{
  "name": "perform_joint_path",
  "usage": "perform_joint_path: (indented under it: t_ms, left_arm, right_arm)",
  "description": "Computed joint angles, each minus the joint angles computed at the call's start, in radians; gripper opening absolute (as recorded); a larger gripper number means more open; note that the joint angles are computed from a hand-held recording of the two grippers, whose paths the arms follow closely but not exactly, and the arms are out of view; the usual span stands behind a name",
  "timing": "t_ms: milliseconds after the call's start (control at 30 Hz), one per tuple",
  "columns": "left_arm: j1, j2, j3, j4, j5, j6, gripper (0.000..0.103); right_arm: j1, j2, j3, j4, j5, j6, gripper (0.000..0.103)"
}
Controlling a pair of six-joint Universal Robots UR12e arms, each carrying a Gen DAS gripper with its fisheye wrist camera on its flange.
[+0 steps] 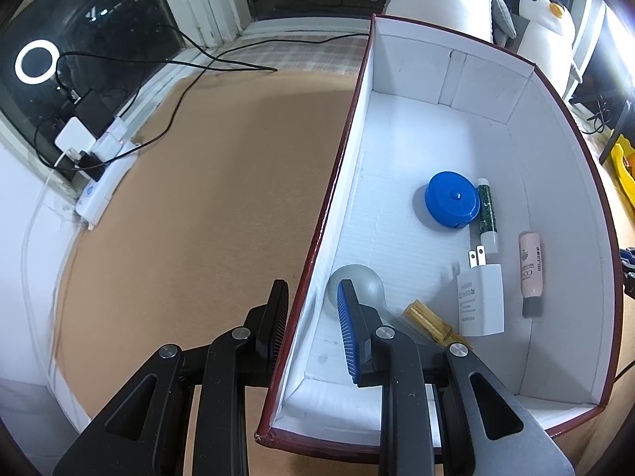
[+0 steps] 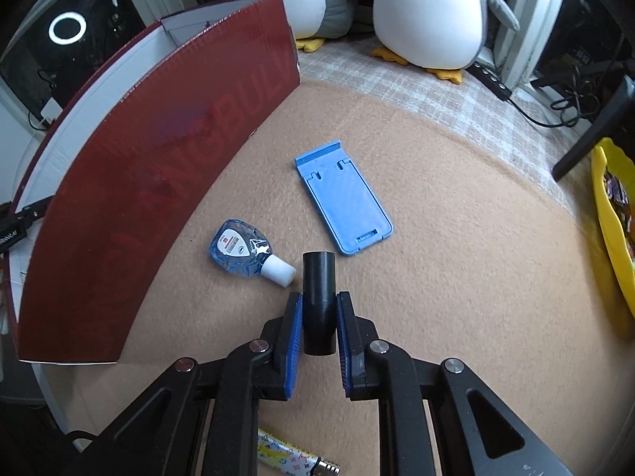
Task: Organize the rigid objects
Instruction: 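Carry the black cylinder over the red box with the right gripper, then lower the black cylinder into the box and open the right gripper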
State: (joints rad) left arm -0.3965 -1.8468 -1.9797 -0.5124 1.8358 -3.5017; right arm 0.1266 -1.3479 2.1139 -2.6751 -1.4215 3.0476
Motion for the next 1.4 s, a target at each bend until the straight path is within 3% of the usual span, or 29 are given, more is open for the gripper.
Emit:
perform_joint_path:
  t_ms: [300, 600, 1100, 1400]
  left_arm:
    - [0.01, 0.013, -0.024, 0.049, -0.035, 0.005, 0.024]
    - [0.017, 0.034, -0.051, 0.103, -0.065, 0.012, 0.024]
    - [0.028, 0.063, -0.095, 0.184, -0.087, 0.008, 0.009]
    - [0.033, 0.068, -0.11, 0.218, -0.102, 0.021, 0.008]
  right_arm:
    - [0.023, -0.069, 0.01, 0.005, -0.016, 0.025, 0.015]
    - [0.076, -0.102, -0.006, -0.033, 0.014, 0.052, 0.015]
    - [0.181, -0.074, -0.041, -0.053, 0.029, 0.07, 0.015]
    - [0.222, -0.045, -0.069, -0.063, 0.016, 0.096, 0.015]
